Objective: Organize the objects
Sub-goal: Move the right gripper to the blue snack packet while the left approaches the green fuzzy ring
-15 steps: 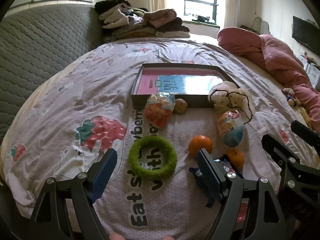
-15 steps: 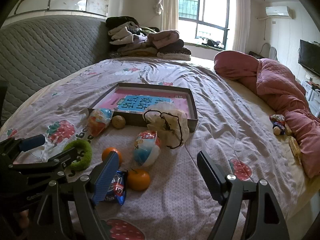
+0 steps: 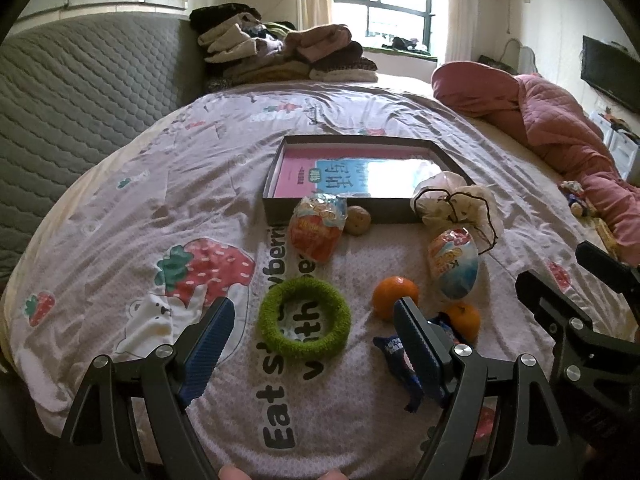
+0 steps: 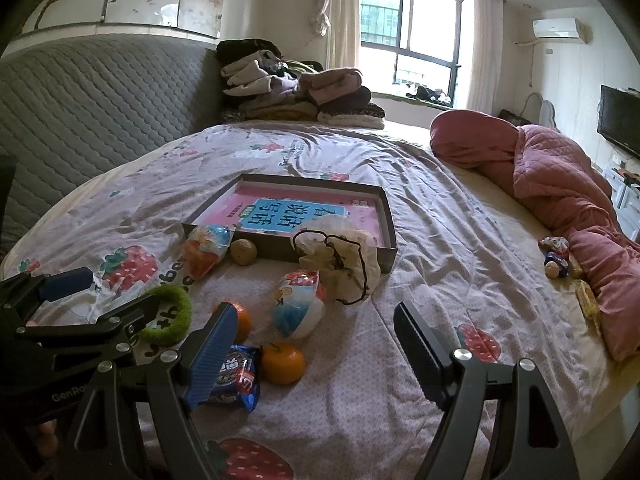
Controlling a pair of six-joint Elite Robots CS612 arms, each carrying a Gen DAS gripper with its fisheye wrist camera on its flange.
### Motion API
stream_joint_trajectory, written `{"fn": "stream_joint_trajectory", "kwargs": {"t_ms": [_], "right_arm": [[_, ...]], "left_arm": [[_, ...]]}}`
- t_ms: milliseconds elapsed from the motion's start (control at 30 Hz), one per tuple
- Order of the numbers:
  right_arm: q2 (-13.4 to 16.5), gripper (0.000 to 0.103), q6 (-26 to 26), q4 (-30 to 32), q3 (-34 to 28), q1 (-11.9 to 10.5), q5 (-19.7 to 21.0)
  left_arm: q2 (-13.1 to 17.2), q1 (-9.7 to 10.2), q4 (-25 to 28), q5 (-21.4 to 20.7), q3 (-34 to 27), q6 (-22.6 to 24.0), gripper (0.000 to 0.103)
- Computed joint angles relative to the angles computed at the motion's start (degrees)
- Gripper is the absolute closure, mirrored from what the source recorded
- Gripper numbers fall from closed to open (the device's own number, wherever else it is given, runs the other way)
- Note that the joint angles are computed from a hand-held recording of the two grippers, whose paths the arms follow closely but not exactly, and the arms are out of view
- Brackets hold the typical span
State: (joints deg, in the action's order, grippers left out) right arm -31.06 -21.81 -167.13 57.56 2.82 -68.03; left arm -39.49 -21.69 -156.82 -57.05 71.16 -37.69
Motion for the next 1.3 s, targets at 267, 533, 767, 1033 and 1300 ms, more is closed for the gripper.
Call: {"fn": "stream_joint_trajectory", "kwargs": {"t_ms": [267, 533, 767, 1033, 1300], "right_arm": [[-0.16, 0.024, -1.33, 2.08, 0.26, -0.03, 0.24], [-0.14, 0.023, -2.33, 4.40, 0.40, -0.06, 0.51], [-0.43, 0.024, -3.31, 5.83, 1.23, -0.22, 1.91], [-0.79, 0.024, -5.73, 7.50, 2.31, 0.20, 2.56], [-0.80, 0.024, -7.66, 8.47, 2.83, 0.68, 2.54]], "left_arm": [[-0.21, -0.02, 1.44, -1.07, 0.44, -0.61, 0.021], [0.01, 0.22, 2.79, -2.11, 0.85, -0.91, 0.021], [-0.21, 0.42, 2.98, -2.95, 1.71, -1.08, 0.021], [-0.08, 0.88, 3.69, -3.92, 2.08, -1.76, 0.021], [0.49, 1.56, 3.67, -4.00, 1.73, -2.10, 0.021]]}}
